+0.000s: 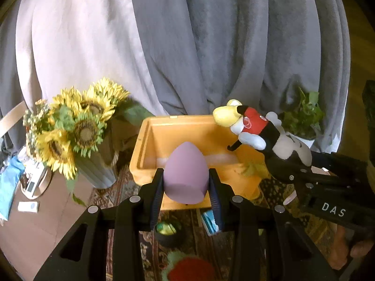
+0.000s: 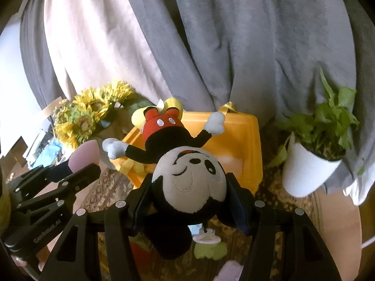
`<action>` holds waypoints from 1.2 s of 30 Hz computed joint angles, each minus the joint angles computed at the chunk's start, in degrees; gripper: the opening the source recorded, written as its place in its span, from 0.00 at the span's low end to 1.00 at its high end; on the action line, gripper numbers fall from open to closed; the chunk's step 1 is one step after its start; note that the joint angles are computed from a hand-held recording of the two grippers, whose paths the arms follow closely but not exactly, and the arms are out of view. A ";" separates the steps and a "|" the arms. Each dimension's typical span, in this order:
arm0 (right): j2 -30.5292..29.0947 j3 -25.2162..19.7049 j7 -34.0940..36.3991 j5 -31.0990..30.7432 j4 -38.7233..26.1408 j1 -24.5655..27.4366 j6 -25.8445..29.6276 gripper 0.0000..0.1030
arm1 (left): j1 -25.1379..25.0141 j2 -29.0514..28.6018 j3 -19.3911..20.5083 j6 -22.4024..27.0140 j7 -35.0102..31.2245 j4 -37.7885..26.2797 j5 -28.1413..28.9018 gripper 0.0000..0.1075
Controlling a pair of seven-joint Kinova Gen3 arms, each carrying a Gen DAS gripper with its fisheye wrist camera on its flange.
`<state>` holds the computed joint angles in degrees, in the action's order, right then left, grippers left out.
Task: Organize soft objects
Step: 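Carry the pink sponge and Mickey plush over the orange crate with both tools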
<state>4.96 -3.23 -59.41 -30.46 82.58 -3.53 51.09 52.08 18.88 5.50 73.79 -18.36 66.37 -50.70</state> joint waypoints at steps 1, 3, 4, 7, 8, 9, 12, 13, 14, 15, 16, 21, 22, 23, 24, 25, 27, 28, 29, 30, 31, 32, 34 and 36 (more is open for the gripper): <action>0.77 -0.09 -0.01 0.26 -1.10 -0.22 0.08 0.59 | -0.28 0.23 -0.07 -0.05 -0.40 -0.45 0.06 0.34; 2.00 -0.37 -0.26 1.19 -3.06 -0.56 0.34 0.59 | -1.12 0.57 -0.32 -0.54 -1.66 -1.41 0.53 0.34; 2.94 -0.58 0.13 1.25 -4.49 -0.52 0.99 0.59 | -1.39 0.73 -0.50 -0.75 -2.13 -1.75 0.65 0.34; 5.64 -1.19 -0.63 3.02 -8.70 -0.90 2.76 0.59 | -2.52 1.70 -1.14 -0.97 -4.64 -3.51 1.40 0.34; 6.62 -1.33 -1.37 3.97 -10.20 -1.18 3.32 0.59 | -2.96 1.98 -1.37 -1.25 -5.55 -4.02 1.81 0.34; 7.63 -1.49 -2.10 4.88 -11.73 -1.44 4.00 0.59 | -3.45 2.39 -1.62 -1.42 -6.52 -4.73 2.31 0.34; 10.22 -2.08 -3.46 6.77 -15.62 -1.81 5.99 0.59 | -5.42 3.19 -2.24 -2.74 -9.42 -6.31 4.90 0.34; 11.51 -2.32 -3.88 7.60 -17.56 -2.18 7.15 0.59 | -6.18 3.57 -2.49 -3.11 -10.49 -6.93 5.85 0.34; 12.47 -2.54 -4.21 8.12 -19.01 -2.29 8.06 0.59 | -6.40 3.82 -2.83 -3.13 -11.17 -7.35 6.38 0.34; 13.78 -2.63 -4.85 8.92 -21.00 -2.63 9.28 0.59 | -7.04 4.36 -3.02 -3.15 -12.37 -8.24 7.28 0.34; 14.79 -2.83 -5.10 9.47 -22.56 -2.77 10.37 0.59 | -7.86 4.88 -3.19 -3.34 -13.66 -9.08 8.40 0.34; 20.70 -3.28 -7.22 12.34 -31.10 -4.12 16.41 0.59 | -10.71 7.19 -4.13 -3.32 -19.01 -12.51 13.75 0.34; 21.78 -3.48 -7.29 12.64 -32.55 -4.26 17.63 0.59 | -11.45 7.78 -4.22 -3.27 -20.28 -13.36 14.98 0.34; 22.77 -3.62 -7.47 12.81 -33.87 -4.30 18.78 0.59 | -12.05 8.52 -4.33 -2.94 -21.67 -14.33 16.08 0.34; 24.26 -3.57 -8.08 13.21 -35.96 -4.60 20.57 0.59 | -12.63 9.44 -4.53 -2.41 -22.92 -15.52 17.15 0.34; 25.70 -3.61 -8.45 13.52 -37.97 -4.84 22.31 0.59 | -12.85 9.95 -4.83 -2.19 -23.75 -16.16 17.95 0.34; 27.64 -3.49 -9.23 14.29 -40.32 -5.36 24.13 0.59 | -13.69 11.58 -5.24 -1.27 -26.08 -18.29 19.72 0.34; 28.57 -3.31 -9.52 14.97 -41.40 -5.80 24.85 0.59 | -13.94 12.41 -5.49 -0.65 -27.01 -19.46 20.47 0.34; 29.40 -3.25 -9.72 15.45 -42.34 -6.10 25.43 0.59 | -14.58 13.32 -5.50 -0.15 -28.33 -20.71 21.60 0.34; 30.38 -2.97 -10.34 16.07 -43.44 -6.53 26.11 0.59 | -15.08 14.07 -5.58 0.28 -29.35 -21.78 22.69 0.34; 30.97 -2.85 -10.88 16.58 -44.13 -6.95 26.57 0.59 | -15.68 14.88 -5.60 0.85 -30.33 -22.90 23.92 0.34; 31.93 -2.78 -11.22 17.04 -45.37 -7.31 27.52 0.59 | -16.22 15.59 -5.64 1.27 -31.27 -23.80 25.06 0.34; 33.11 -2.61 -11.69 17.91 -46.79 -7.88 28.68 0.60 | -17.05 16.53 -5.90 1.67 -33.09 -24.48 26.79 0.35; 33.94 -2.64 -11.94 18.39 -47.49 -8.16 29.65 0.61 | -17.84 17.63 -5.90 2.57 -34.30 -25.71 28.70 0.35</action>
<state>38.90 -5.86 -71.35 -12.06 35.09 -11.69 80.73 34.25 36.50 -0.40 76.36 -52.66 40.66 -22.00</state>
